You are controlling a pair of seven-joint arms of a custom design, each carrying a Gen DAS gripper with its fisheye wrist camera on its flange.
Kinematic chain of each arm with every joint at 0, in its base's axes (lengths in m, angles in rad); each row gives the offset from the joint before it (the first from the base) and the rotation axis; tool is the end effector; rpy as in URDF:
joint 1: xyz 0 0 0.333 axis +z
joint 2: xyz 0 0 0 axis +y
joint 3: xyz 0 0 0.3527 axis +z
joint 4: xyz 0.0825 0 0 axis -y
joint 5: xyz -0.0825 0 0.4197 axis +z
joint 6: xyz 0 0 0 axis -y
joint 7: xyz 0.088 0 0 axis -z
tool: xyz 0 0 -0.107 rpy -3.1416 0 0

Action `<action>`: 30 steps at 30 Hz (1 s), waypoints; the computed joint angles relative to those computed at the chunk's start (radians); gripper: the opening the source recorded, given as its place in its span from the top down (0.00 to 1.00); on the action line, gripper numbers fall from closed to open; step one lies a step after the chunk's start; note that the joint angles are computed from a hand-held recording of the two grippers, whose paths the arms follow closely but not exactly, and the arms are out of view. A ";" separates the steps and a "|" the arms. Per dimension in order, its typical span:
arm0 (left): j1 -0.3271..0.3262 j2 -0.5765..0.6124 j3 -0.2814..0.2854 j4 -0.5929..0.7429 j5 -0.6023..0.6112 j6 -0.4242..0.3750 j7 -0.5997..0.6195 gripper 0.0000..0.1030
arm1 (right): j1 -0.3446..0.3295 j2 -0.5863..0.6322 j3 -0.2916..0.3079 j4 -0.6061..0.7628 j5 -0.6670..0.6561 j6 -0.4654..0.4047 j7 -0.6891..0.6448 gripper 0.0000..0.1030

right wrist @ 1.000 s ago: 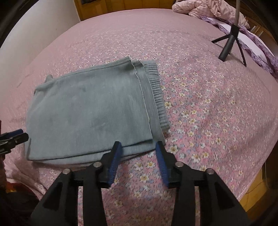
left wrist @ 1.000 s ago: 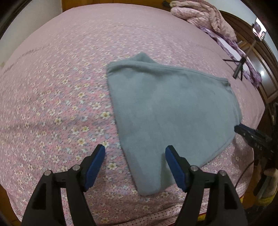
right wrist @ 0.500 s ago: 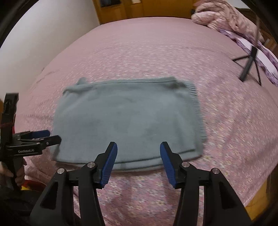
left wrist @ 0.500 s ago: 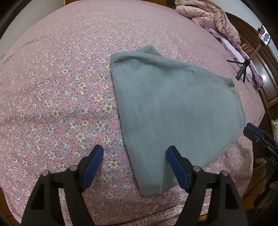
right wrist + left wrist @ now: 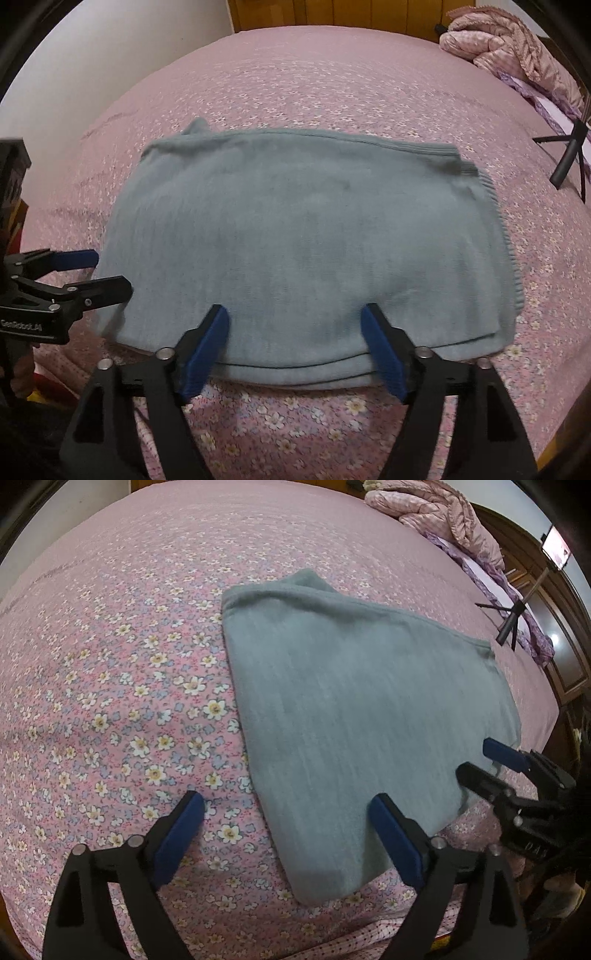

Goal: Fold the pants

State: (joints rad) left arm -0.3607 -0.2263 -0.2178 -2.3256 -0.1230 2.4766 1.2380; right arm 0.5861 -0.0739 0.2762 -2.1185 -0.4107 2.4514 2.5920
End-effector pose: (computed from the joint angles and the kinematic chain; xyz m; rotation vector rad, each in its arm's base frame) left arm 0.4393 -0.2918 0.4849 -1.9443 2.2994 -0.5601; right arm 0.3823 0.4507 0.5076 -1.9920 1.7837 -0.3764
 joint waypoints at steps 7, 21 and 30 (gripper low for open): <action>0.014 0.001 -0.028 -0.004 0.088 0.032 -0.087 0.13 | 0.012 0.017 0.001 0.006 -0.073 0.005 0.088 0.12; -0.041 0.053 0.010 0.028 -0.100 0.090 0.081 0.24 | -0.024 -0.015 0.001 -0.044 0.056 0.113 0.037 0.17; -0.009 0.079 -0.033 0.064 0.032 0.069 -0.057 0.43 | -0.029 -0.071 -0.006 -0.082 0.178 0.132 -0.002 0.29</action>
State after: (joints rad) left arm -0.3697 -0.1476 -0.2504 -2.2611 -0.0911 2.5461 1.1812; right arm 0.5568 -0.1446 0.2700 -2.2009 -0.2323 2.5837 2.5899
